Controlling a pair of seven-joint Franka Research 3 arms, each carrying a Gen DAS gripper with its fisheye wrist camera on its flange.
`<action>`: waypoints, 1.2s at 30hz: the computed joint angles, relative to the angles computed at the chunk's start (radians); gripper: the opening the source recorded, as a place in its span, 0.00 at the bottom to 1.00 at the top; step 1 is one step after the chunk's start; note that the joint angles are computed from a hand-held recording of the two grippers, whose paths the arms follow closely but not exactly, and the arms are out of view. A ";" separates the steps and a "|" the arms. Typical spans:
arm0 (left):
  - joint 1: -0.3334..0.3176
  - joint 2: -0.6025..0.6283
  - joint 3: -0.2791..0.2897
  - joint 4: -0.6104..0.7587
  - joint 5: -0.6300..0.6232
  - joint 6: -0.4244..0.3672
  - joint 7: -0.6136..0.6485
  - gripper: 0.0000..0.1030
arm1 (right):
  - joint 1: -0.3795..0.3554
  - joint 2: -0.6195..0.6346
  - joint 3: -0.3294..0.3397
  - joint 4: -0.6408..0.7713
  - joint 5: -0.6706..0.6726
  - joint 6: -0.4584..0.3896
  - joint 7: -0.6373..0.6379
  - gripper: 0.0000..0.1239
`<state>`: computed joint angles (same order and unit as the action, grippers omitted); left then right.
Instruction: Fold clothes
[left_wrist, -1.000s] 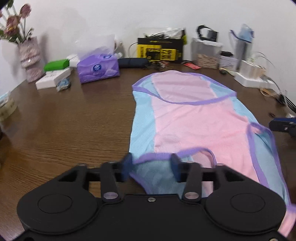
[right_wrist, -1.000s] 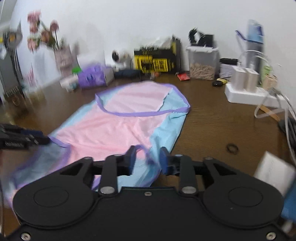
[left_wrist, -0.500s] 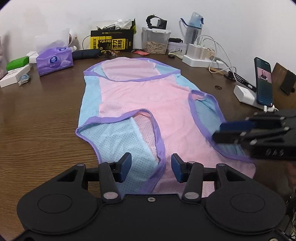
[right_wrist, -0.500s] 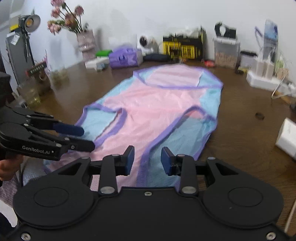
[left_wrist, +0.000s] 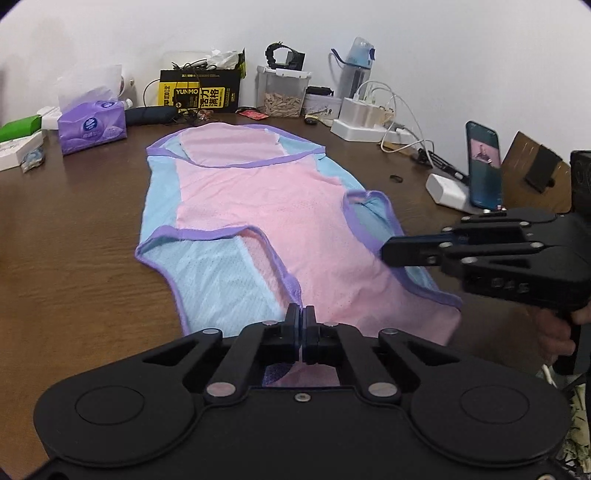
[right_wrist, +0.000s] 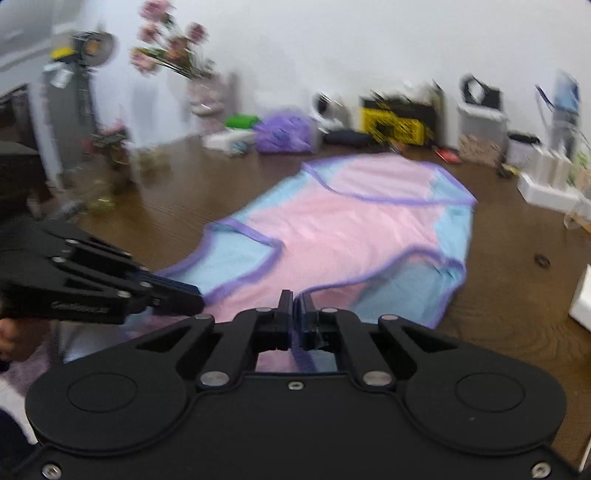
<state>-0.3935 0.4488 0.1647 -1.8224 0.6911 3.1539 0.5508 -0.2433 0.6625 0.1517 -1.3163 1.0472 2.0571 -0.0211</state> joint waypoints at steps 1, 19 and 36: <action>0.014 -0.001 -0.020 -0.011 -0.039 0.012 0.049 0.01 | -0.002 -0.001 -0.003 0.003 -0.017 -0.024 -0.001 0.04; 0.022 -0.016 -0.031 -0.052 -0.056 -0.008 0.127 0.09 | 0.004 0.001 -0.023 -0.018 -0.099 0.012 0.016 0.24; -0.061 0.033 0.044 0.025 -0.109 -0.055 0.130 0.31 | 0.014 0.004 0.011 -0.042 0.066 0.135 0.011 0.24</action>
<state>-0.4545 0.4818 0.2085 -1.7972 0.5821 3.0989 0.6813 -0.2290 0.6661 0.1623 -1.3588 1.1131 2.1925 -0.0099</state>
